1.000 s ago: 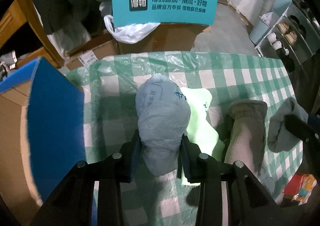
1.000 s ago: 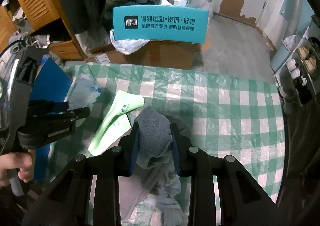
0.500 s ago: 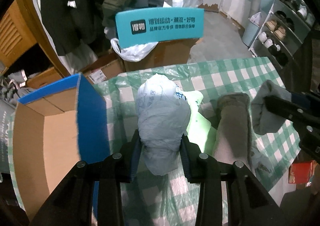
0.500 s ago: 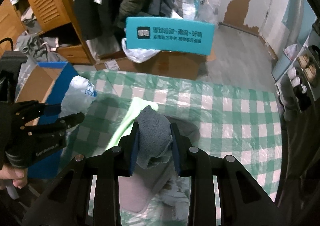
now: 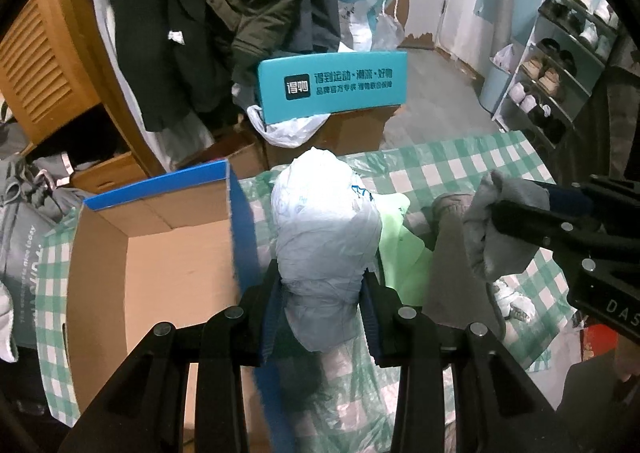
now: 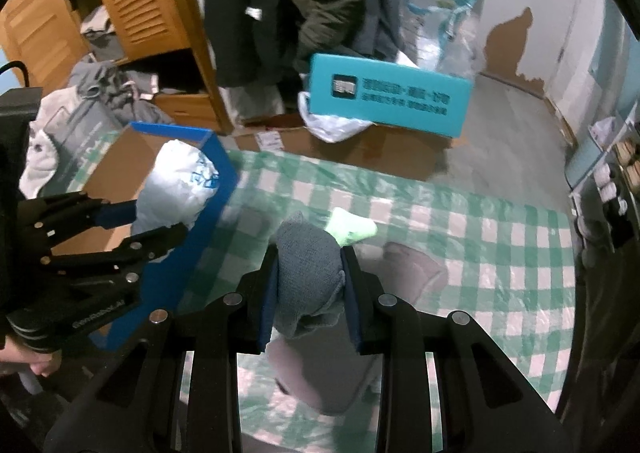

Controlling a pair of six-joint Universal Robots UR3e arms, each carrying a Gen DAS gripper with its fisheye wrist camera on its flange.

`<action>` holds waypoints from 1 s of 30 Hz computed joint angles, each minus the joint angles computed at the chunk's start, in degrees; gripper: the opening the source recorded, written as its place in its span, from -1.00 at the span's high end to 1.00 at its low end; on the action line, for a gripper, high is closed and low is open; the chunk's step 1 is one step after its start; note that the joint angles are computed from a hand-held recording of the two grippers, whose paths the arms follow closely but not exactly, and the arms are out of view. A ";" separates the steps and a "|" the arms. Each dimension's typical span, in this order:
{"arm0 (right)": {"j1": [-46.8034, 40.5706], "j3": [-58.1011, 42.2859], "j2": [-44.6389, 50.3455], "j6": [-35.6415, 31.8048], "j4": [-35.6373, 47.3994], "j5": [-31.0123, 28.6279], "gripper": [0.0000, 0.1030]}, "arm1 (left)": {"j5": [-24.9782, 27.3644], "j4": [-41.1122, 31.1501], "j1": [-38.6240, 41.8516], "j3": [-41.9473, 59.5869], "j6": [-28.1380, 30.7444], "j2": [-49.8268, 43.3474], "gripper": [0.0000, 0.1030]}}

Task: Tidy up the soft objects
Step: 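Lift the white socks with the left tool and carry them over the box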

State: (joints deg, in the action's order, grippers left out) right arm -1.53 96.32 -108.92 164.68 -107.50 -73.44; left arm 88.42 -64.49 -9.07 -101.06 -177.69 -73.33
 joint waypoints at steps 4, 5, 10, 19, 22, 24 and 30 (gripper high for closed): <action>3.63 -2.47 1.55 1.91 0.00 -0.26 0.46 | -1.89 -2.04 3.78 -1.96 2.39 4.26 0.29; 4.67 -3.32 2.17 2.46 0.12 -0.27 0.46 | -2.32 -2.65 4.78 -2.50 3.11 5.46 0.29; 9.02 -6.41 4.55 4.51 -0.15 -0.75 0.46 | -5.15 -5.92 10.78 -4.63 7.23 11.63 0.29; 17.84 -14.09 12.65 8.95 -2.14 -2.80 0.46 | -11.97 -13.88 25.30 -6.85 17.20 21.11 0.29; 20.25 -16.57 15.45 10.06 -2.61 -3.43 0.46 | -14.22 -17.07 30.58 -7.54 21.37 24.01 0.29; 21.70 -18.26 17.35 10.73 -2.77 -3.70 0.46 | -15.66 -19.22 34.22 -7.89 24.05 25.68 0.29; 25.78 -23.45 23.38 12.39 -2.86 -4.89 0.46 | -19.77 -26.20 45.68 -8.64 32.71 29.60 0.29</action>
State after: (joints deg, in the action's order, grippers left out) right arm 24.25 72.86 -85.54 177.07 -110.35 -78.33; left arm 68.65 -90.69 36.61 -109.70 -144.98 -43.73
